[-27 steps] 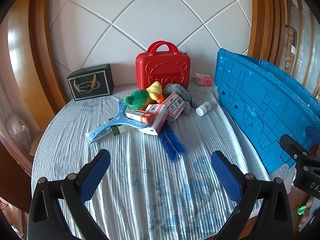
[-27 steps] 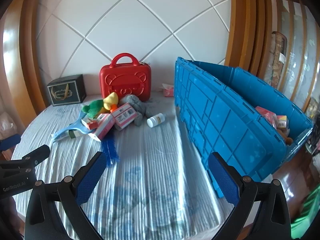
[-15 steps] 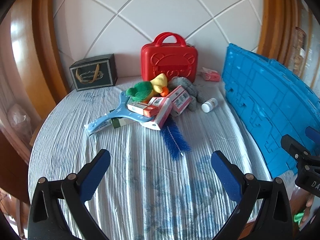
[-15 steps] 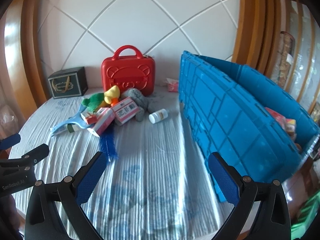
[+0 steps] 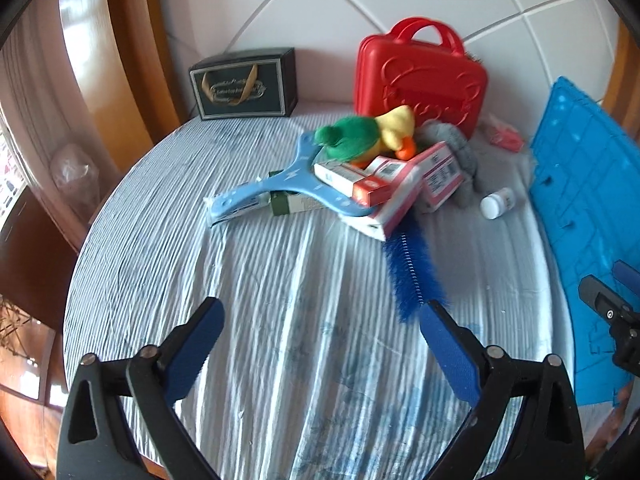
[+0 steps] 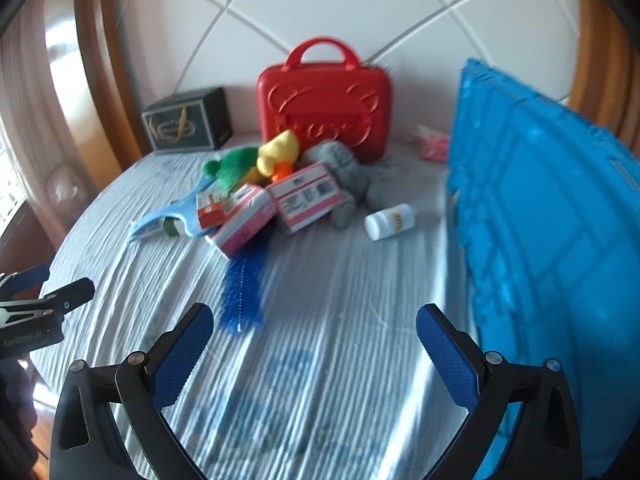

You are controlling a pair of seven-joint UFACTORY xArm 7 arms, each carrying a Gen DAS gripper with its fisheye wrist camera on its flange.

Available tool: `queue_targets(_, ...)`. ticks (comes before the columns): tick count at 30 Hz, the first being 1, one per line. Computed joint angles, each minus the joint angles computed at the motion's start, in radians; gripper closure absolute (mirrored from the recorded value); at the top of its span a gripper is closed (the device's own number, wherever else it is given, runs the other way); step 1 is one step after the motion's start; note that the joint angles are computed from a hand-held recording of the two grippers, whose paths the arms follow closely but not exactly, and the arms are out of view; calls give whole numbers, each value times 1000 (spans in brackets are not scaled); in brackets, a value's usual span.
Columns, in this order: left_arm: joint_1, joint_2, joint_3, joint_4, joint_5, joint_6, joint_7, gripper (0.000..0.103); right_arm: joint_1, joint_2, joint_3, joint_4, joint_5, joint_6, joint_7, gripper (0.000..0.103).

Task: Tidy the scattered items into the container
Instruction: 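Move both tools toward the pile of boxes on the table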

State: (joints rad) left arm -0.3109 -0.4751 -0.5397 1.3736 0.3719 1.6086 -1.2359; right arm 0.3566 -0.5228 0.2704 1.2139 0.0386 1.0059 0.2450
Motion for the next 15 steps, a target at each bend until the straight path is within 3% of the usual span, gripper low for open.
queue_targets(6,14,-26,67,-47,5,-47,49,5,19,118,-2,71,8,-12,-56,0)
queue_targets(11,49,-41,149,-97,2,-144,139,7,19,237,28,169,-39,-31,11,0)
queue_targets(15,73,8,215,-112,-39,-267,218,18,35,348,45,263,-118,-22,87,1)
